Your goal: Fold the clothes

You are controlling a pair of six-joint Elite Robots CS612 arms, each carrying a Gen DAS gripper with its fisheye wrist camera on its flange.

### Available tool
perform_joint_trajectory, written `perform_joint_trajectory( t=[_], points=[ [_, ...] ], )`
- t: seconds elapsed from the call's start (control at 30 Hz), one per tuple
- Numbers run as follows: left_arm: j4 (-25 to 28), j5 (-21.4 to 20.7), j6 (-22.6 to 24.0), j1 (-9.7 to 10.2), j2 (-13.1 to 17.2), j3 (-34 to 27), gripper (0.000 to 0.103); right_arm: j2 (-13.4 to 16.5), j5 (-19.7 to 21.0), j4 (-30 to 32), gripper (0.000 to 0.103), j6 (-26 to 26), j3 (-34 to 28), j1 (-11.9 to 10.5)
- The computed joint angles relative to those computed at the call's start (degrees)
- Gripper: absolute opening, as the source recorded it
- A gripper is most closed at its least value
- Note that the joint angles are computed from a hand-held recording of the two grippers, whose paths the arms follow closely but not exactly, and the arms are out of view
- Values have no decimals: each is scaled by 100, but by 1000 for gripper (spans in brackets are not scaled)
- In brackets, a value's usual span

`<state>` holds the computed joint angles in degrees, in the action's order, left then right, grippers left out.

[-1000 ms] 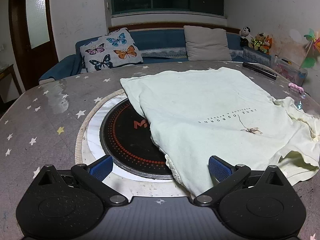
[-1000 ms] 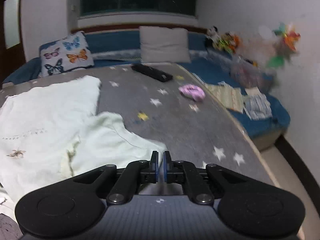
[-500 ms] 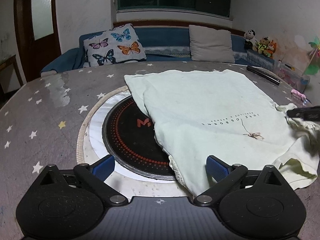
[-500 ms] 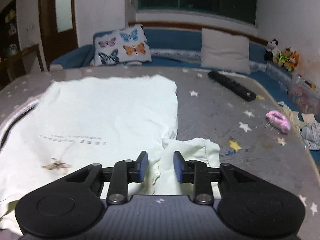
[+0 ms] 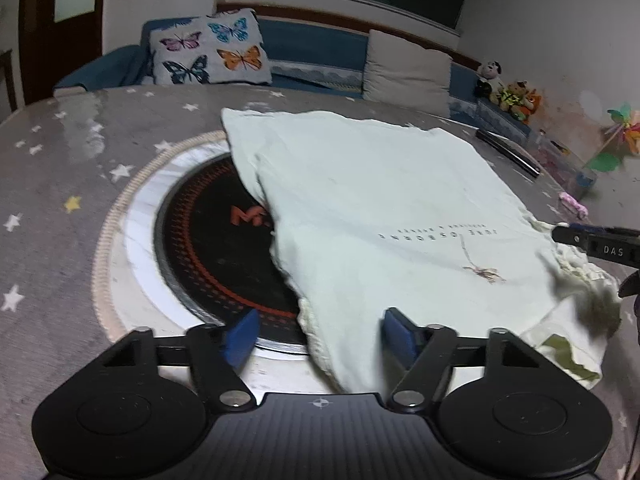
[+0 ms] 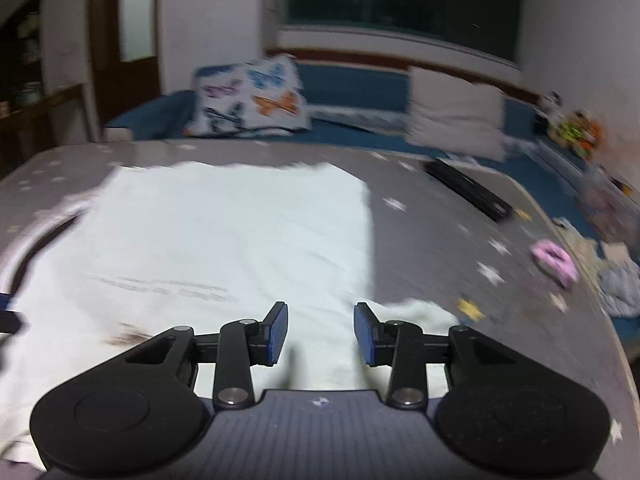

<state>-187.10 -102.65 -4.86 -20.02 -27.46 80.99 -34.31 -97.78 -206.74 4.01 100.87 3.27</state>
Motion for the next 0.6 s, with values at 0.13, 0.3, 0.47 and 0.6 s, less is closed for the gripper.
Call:
perform_joint_trajectory(
  t=[0.13, 0.3, 0.47, 0.6],
  points=[
    [-19, -222, -22, -19, 14, -65, 29, -84, 580, -50, 38, -173, -12, 58],
    [-34, -517, 61, -46, 45, -246, 20, -187, 1451, 43, 40, -330, 8, 104],
    [348, -972, 146, -32, 151, -618, 20, -260, 2149, 205, 48, -850, 157, 213],
    [734, -1064, 241, -67, 223, -874, 20, -269, 2505, 309, 62, -1182, 206, 302]
  ],
)
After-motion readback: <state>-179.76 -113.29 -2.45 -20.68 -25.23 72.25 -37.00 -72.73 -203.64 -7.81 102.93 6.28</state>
